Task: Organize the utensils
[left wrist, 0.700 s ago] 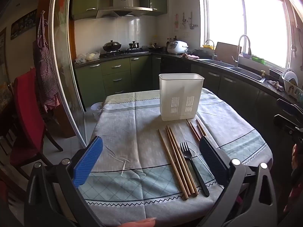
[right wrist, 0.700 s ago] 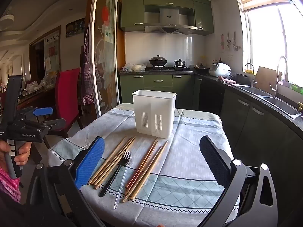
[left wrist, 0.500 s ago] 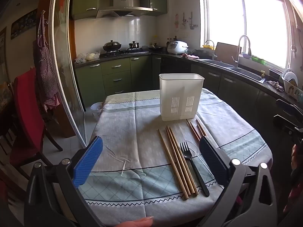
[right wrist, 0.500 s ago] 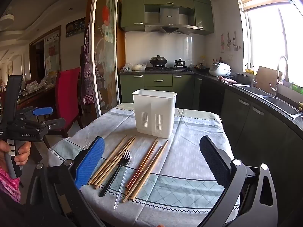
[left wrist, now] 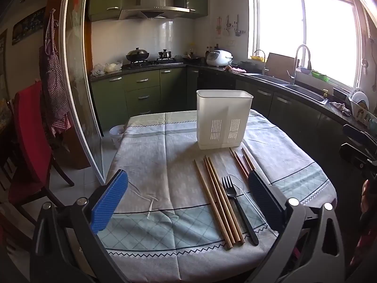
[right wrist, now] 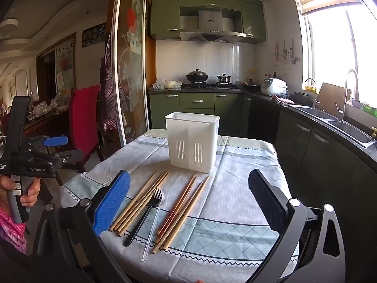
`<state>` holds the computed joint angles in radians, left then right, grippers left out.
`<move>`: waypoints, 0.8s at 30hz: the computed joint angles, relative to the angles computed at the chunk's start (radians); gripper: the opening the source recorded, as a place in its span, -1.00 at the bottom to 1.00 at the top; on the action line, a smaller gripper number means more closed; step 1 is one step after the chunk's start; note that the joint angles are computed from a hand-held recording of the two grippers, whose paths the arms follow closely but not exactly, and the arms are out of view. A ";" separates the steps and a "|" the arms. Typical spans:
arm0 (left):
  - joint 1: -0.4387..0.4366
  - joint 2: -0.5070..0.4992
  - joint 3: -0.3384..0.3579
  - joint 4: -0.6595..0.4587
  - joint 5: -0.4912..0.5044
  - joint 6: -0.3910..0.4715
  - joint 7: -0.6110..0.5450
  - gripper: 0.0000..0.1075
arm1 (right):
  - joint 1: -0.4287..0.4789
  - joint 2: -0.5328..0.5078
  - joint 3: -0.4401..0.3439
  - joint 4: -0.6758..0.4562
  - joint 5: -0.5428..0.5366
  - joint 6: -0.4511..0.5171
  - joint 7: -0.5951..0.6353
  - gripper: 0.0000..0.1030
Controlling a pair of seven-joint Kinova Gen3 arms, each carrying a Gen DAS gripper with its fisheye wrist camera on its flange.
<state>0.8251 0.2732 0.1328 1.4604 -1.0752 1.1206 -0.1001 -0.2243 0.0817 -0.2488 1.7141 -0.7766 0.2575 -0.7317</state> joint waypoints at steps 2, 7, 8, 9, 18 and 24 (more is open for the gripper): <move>-0.007 -0.006 -0.001 0.008 -0.001 -0.007 0.000 0.81 | -0.003 0.000 -0.002 0.004 0.000 -0.007 -0.002 0.93; -0.006 -0.006 0.002 0.010 -0.006 -0.002 0.004 0.81 | -0.009 0.002 0.001 0.001 0.020 -0.005 -0.023 0.93; -0.007 -0.009 0.002 0.012 -0.006 -0.003 0.005 0.81 | -0.006 0.002 -0.002 0.001 0.018 -0.005 -0.021 0.93; -0.008 -0.009 0.003 0.012 -0.005 -0.003 0.004 0.81 | -0.007 0.003 -0.001 -0.003 0.021 -0.003 -0.025 0.93; -0.009 -0.010 0.006 0.012 -0.005 -0.003 0.004 0.81 | -0.005 0.005 -0.006 -0.005 0.039 -0.003 -0.042 0.93; -0.008 -0.010 0.006 0.012 -0.007 0.001 0.007 0.81 | 0.004 0.003 -0.010 0.003 0.007 -0.003 -0.009 0.93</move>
<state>0.8174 0.2636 0.1391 1.4727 -1.0818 1.1211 -0.0935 -0.2204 0.0849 -0.2583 1.7173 -0.7696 0.2541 -0.7404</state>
